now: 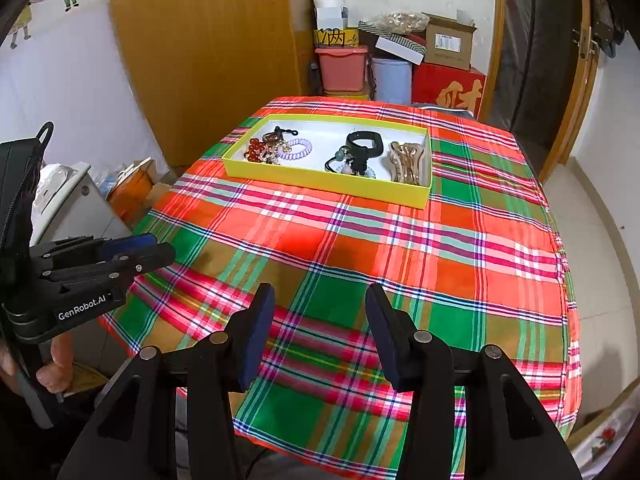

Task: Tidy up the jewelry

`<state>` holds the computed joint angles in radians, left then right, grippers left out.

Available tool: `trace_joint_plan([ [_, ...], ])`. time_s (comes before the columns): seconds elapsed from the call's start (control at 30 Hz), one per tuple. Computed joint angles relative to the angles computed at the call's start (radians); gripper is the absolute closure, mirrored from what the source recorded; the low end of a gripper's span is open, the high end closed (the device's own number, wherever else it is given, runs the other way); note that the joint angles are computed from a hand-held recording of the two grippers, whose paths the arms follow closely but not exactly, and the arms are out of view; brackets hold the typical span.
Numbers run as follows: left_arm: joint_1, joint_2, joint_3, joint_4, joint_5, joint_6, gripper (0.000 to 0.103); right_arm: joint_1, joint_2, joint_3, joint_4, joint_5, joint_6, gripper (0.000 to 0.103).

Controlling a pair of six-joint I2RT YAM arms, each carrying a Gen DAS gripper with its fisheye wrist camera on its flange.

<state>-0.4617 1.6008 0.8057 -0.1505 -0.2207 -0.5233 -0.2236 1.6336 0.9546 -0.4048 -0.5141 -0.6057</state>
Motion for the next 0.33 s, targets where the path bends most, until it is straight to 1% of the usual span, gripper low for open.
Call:
trace_joint_plan([
  [0.33,-0.013,0.009,0.009,0.001,-0.021,0.004,0.073,0.0,0.002,0.004,0.0,0.003,0.005,0.055],
])
